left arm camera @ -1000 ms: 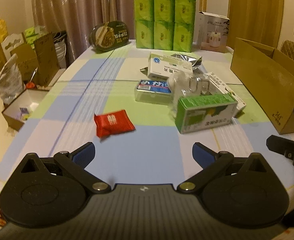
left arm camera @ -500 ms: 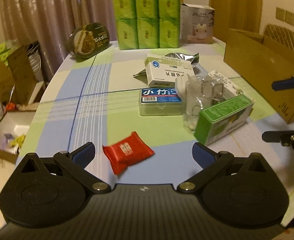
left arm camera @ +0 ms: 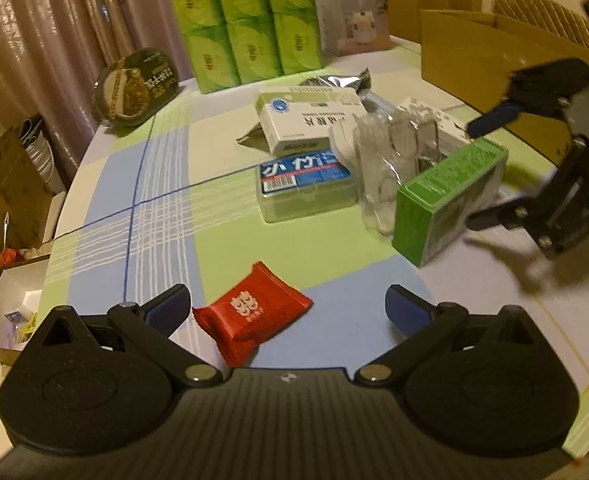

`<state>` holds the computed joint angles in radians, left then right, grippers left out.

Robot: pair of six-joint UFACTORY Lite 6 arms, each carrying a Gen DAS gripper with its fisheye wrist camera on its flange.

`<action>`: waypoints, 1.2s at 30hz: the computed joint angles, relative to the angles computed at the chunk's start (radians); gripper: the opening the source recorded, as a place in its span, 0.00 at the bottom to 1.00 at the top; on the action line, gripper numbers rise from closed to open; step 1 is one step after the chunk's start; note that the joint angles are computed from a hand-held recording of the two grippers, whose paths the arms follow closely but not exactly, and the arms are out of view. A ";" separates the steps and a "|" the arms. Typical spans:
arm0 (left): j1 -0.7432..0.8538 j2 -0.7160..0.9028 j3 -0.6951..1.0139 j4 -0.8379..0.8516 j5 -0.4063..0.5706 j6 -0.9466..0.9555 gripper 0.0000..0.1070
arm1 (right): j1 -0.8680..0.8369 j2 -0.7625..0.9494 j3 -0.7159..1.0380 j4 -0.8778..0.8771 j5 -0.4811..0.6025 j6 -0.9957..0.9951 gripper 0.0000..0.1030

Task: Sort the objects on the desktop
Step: 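Grasp the green-and-white box with the right gripper while the left approaches the red packet, then lift the green box with the right gripper while the left grasps the red packet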

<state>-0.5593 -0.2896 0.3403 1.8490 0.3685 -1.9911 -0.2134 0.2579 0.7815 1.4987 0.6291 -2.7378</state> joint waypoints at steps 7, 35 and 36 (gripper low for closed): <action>-0.002 0.016 0.016 0.041 -0.003 -0.055 0.95 | -0.052 -0.097 -0.040 -0.161 0.021 0.204 0.48; 0.226 0.135 0.091 0.347 -0.163 -0.053 0.93 | -0.153 -0.243 -0.200 -0.268 0.087 0.445 0.27; 0.253 0.144 0.102 0.393 -0.195 -0.090 0.88 | -0.174 -0.253 -0.207 -0.278 0.095 0.462 0.27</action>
<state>-0.3067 -0.1453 0.4423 2.2416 0.1733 -2.0809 -0.3873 0.0051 0.5749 1.2204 0.7238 -2.2757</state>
